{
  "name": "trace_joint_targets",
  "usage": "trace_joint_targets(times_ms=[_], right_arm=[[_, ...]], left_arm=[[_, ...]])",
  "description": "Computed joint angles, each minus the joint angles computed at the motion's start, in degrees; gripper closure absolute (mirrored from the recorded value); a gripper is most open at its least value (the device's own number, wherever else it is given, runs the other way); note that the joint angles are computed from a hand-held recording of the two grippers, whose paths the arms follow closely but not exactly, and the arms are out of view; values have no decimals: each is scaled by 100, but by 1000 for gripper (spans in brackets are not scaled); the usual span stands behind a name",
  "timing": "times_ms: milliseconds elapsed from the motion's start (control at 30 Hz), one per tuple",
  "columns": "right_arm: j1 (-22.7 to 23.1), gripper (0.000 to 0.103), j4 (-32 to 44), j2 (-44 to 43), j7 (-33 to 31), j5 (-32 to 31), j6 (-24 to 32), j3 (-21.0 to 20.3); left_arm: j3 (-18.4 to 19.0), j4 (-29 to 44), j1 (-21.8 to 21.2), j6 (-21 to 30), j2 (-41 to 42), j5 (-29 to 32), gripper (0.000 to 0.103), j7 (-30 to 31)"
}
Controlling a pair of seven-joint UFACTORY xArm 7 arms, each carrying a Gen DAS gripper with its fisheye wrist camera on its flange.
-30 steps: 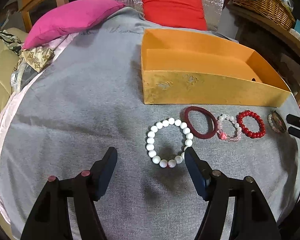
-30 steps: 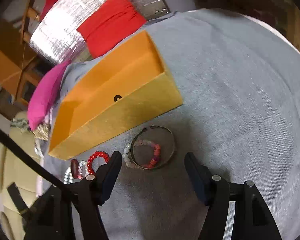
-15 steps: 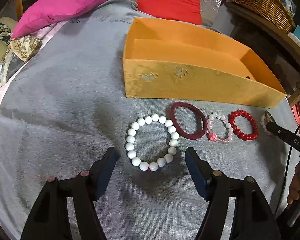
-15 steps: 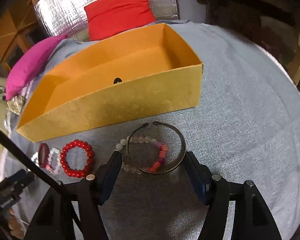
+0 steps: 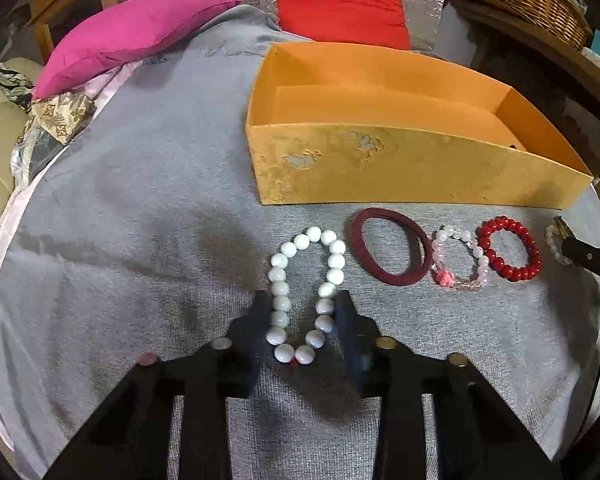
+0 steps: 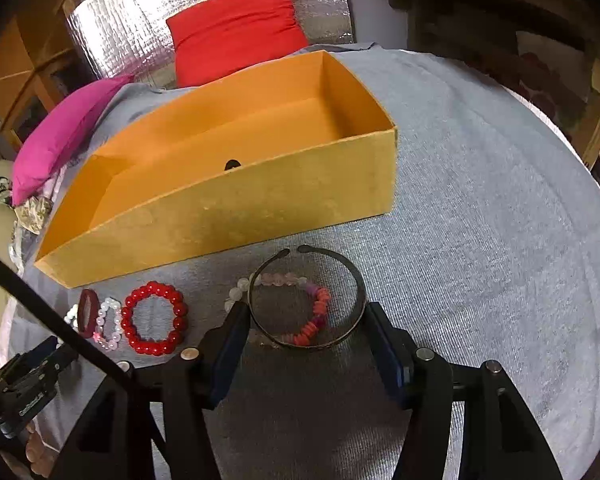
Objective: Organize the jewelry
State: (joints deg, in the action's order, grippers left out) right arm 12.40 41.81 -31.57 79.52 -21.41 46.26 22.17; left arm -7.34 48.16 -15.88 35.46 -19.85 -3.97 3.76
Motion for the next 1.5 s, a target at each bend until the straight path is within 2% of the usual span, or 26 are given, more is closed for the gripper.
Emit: trace_joint_targets(times_ms=[100,133,167,300,467,667,1267,1400,1500], right_arm=[[39,41,-107,-115,-95,69,-49,-89],[39,41,-121,-136,-118,85,-48,-92],[34,41,-132,-154,-129,98,-48,-89],[11,41,-145,-183,-172,134,-45,-74],[-2,41,-138,-214,-201,171,-25,-52],[-16,41,-109,-251,-180,156,-21,5],[-14,41,-215,-610,-228,143,-109,109],[-40,41,-262,-705,-275,136,-260,136],[-25,41,-366,-843,-345,156,-471,122]], left_arm=[[-268,-90,209,-211,-62,571,79,-427],[-342,-119,248,-293,-103,747,86,-546],[-336,-154,250,-307,-170,824,88,-579],[-536,-276,394,-406,-387,1351,90,-977],[-518,-416,345,-385,-673,1511,92,-1092],[-334,-546,298,-482,-849,1420,93,-819],[-320,-575,295,-627,-1035,1181,93,-594],[-241,-574,197,-687,-1050,1027,93,-484],[109,-582,-196,-772,-1075,486,93,-96]])
